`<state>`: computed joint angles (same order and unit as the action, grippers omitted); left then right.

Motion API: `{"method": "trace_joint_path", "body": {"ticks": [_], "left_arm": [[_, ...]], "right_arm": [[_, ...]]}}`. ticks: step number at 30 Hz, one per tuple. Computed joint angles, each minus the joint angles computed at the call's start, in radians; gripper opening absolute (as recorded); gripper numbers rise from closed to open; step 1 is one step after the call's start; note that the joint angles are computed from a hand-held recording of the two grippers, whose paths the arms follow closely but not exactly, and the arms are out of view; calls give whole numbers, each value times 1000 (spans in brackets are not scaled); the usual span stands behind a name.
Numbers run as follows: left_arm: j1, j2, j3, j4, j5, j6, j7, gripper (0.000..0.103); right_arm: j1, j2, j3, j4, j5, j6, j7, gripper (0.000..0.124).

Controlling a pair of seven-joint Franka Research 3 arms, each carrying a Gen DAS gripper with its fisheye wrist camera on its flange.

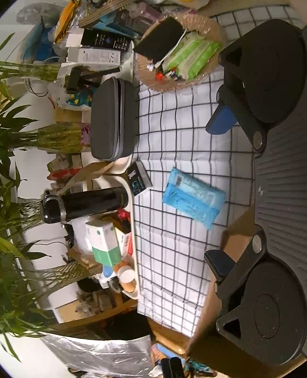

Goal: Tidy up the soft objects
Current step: 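Lower the open right gripper onto the blue wet-wipes packet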

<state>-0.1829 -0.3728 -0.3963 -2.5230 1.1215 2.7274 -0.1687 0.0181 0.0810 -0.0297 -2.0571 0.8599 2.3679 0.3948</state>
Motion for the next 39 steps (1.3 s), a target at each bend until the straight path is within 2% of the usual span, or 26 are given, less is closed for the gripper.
{"method": "trace_joint_path", "body": {"ticks": [12,16,23,31,39], "left_arm": [[63,79,53,31,201,75,-119,48],[74,120,83,43,300,114,-211,48],[57,183,135,64,451,112,-387,48],[32,201,156,43,409,30,-372,48],[35,215,164,47,390,33,-347,48]], "right_arm": [[-9,155,40,135,15,7,42,103],[-5,205,55,180,-26,9,56,103],[-20,308,84,297,-91,-91,48,101],[-6,428,98,437,-194,-205,64,94],[22,548,103,577,-310,-281,153,93]]}}
